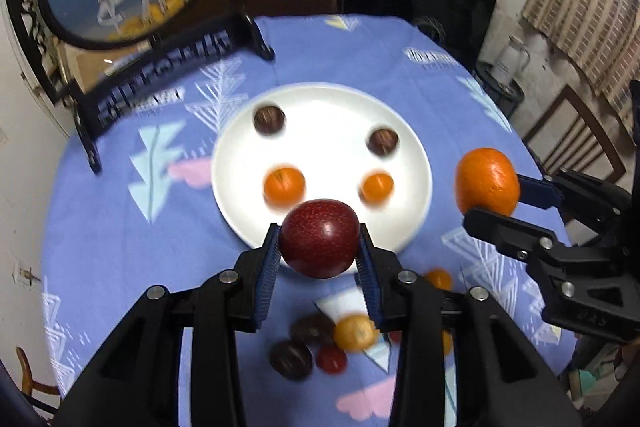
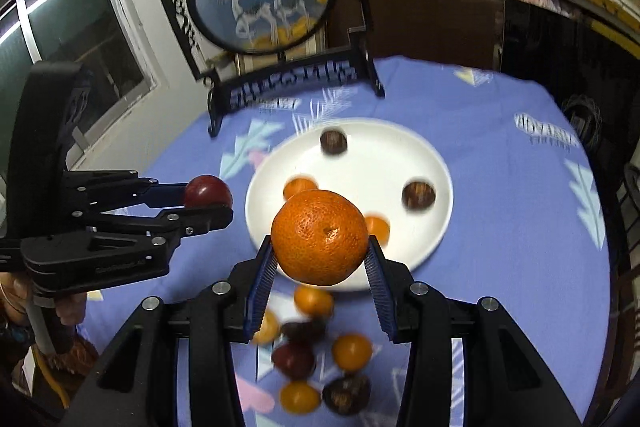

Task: Organize fruits
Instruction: 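Lower the plum and orange onto the white plate and open both tools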

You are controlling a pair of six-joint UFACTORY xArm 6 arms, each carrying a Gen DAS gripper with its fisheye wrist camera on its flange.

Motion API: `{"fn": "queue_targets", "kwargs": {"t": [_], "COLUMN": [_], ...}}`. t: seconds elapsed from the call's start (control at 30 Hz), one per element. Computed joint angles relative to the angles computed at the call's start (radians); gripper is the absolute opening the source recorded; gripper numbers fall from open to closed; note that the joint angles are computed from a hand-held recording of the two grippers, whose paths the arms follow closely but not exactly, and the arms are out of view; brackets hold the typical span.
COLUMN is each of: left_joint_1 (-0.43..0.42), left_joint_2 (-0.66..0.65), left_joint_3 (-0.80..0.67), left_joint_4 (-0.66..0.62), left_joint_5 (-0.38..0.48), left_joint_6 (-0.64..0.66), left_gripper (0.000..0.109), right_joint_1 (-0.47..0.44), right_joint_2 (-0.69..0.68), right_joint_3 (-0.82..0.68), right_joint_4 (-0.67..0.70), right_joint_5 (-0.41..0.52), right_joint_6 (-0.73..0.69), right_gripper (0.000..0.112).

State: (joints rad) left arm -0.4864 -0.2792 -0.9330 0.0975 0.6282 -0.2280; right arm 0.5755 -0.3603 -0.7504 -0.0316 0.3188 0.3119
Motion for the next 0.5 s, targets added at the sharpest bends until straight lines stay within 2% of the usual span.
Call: {"fn": "queue_targets", "kwargs": {"t": [0.23, 0.5], "left_joint_1": [0.033, 0.047], "left_joint_2": [0.096, 0.202], "left_joint_3": [-0.096, -0.175], "left_joint_4": [0.008, 0.028], "left_joint_5": [-0.003, -0.003], "left_joint_6": [-0.034, -0.054], "left_gripper": [0.036, 0.036], "right_joint_1": [-0.048, -0.072], "right_joint_2": [0.079, 0.191], "right_joint_3": [-0.086, -0.154], "right_joint_4": [0.023, 0.122], "right_joint_5": [-0.023, -0.026], "right_joint_6": [-0.014, -0.094], "right_gripper": [0.045, 0.045]}}
